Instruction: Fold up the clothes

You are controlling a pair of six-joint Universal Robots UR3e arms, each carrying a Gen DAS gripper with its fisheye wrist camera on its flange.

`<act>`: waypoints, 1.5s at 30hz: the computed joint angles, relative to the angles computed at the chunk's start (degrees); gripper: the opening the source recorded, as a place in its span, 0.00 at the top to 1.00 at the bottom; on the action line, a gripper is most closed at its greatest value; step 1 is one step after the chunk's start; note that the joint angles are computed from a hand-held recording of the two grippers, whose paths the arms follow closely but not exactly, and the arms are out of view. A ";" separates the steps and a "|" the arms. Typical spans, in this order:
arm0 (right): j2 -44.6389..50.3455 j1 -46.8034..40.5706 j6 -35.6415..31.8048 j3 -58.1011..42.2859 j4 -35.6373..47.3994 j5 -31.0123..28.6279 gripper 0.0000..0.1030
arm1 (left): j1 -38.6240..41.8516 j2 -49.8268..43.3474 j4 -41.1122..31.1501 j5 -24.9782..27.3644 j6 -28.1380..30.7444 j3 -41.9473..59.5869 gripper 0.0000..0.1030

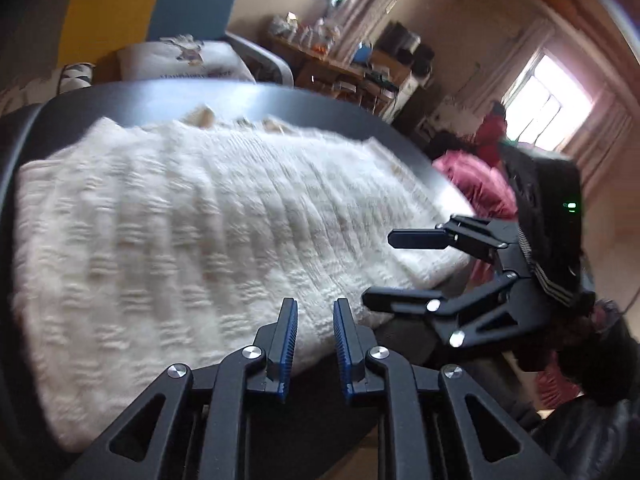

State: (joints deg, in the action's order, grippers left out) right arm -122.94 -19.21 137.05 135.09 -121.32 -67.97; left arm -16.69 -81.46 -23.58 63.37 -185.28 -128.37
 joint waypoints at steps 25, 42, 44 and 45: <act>-8.47 -24.00 -14.71 1.36 16.83 6.83 0.22 | 5.07 7.40 2.87 -1.64 -4.39 -5.66 0.81; 20.89 3.65 7.38 -16.28 -5.06 9.28 0.22 | 34.09 -4.11 -24.48 -17.03 21.16 10.52 0.74; 21.57 4.57 7.45 -16.17 -6.28 8.02 0.22 | 33.29 -8.31 -26.52 -17.75 23.01 13.98 0.74; 21.88 4.81 7.46 -16.12 -6.72 7.44 0.22 | 32.77 -10.23 -27.69 -17.94 24.04 15.77 0.74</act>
State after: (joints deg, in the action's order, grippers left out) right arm -101.06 -14.40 144.51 118.98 -128.04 -60.53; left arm 16.09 -91.68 -51.28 45.43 -161.24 -112.60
